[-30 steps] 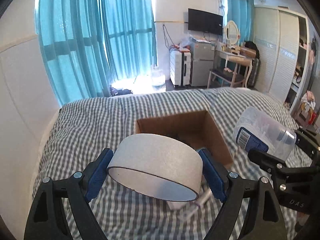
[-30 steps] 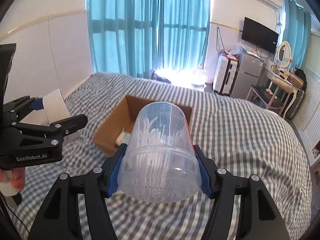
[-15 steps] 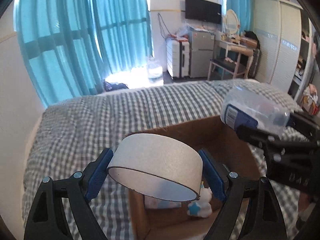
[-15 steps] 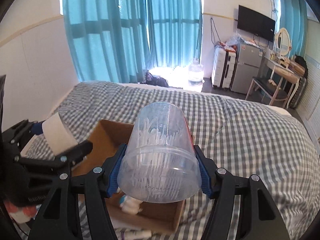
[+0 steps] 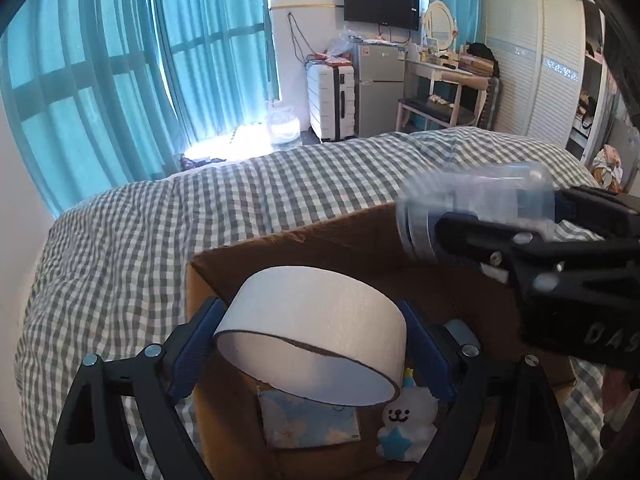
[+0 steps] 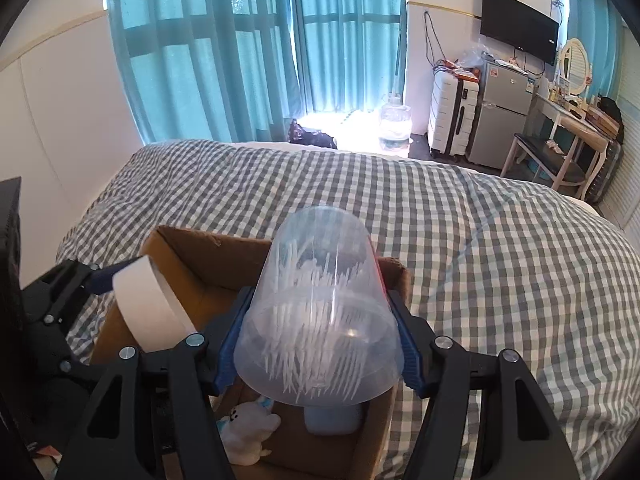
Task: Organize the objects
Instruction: 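Place the swab jar and tape roll into the box and open both grippers, then withdraw both grippers from the box toward the hair dryer and tube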
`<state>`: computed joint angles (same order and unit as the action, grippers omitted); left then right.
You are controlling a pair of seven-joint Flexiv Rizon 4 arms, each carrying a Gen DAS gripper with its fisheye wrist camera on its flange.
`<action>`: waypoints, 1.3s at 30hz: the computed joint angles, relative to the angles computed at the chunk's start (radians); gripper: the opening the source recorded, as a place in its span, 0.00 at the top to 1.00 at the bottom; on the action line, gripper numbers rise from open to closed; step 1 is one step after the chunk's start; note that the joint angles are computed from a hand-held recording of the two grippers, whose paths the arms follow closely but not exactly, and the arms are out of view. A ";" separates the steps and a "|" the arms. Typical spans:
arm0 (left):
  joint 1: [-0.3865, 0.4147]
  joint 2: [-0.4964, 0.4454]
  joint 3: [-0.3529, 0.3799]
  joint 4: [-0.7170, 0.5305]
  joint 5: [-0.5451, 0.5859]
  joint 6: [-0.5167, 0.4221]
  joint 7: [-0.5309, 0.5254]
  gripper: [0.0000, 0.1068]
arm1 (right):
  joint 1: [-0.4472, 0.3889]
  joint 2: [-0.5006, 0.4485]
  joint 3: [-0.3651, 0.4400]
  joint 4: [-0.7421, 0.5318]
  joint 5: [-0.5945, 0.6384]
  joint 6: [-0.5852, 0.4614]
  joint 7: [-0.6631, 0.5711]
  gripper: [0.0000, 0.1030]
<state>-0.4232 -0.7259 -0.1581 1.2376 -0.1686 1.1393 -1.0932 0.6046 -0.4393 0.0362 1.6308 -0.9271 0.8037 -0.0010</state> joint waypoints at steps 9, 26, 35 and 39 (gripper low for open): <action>0.030 0.140 -0.006 0.102 -0.028 0.015 -0.064 0.05 | 0.017 0.104 0.017 0.035 -0.144 -0.037 0.131 0.14; 0.096 0.516 0.028 0.500 -0.038 0.091 -0.053 0.04 | 0.169 0.245 0.197 0.022 -0.153 -0.436 0.034 0.12; 0.098 0.509 0.030 0.583 -0.030 0.144 -0.128 0.04 | 0.174 0.251 0.229 0.105 -0.099 -0.407 0.113 0.12; 0.086 0.465 0.040 0.588 0.011 0.179 -0.169 0.04 | 0.171 0.214 0.217 0.125 -0.080 -0.363 0.166 0.12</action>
